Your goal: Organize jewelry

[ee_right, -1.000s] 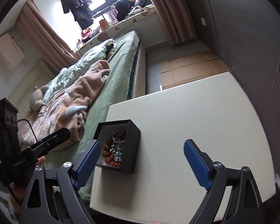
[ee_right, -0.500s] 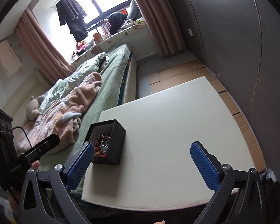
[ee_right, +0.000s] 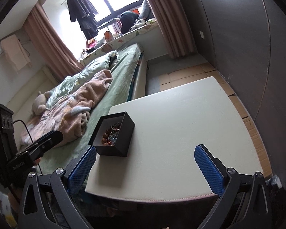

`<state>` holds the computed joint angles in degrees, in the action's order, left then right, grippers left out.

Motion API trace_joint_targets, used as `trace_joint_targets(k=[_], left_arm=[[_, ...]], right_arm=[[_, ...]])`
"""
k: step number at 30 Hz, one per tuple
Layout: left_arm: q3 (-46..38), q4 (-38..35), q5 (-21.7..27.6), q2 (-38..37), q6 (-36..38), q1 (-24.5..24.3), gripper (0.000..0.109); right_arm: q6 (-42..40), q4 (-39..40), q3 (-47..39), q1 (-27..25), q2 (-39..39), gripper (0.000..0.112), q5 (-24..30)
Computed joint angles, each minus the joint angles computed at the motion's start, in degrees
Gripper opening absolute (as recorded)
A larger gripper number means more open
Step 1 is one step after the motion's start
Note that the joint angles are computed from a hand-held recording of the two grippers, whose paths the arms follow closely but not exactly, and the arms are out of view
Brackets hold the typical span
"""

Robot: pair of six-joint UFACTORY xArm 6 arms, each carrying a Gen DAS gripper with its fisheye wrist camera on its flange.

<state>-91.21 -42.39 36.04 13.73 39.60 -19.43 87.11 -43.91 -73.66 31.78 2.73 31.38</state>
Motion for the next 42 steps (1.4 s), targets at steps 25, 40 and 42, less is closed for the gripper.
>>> trace_joint_targets(k=[25, 40, 42], left_arm=[[3.1, -1.2, -4.1, -1.9, 2.4, -1.4, 0.103], [5.2, -2.0, -6.3, -3.4, 4.5, -2.4, 0.102], [5.4, -1.8, -6.9, -3.5, 4.5, -2.5, 0.103]], right_arm=[[0.6, -3.9, -0.1, 1.2, -0.1, 0.103, 0.8], [2.0, -5.0, 1.4, 1.3, -1.7, 0.103, 1.4], [1.7, -4.8, 1.4, 1.2, -1.7, 0.103, 1.4]])
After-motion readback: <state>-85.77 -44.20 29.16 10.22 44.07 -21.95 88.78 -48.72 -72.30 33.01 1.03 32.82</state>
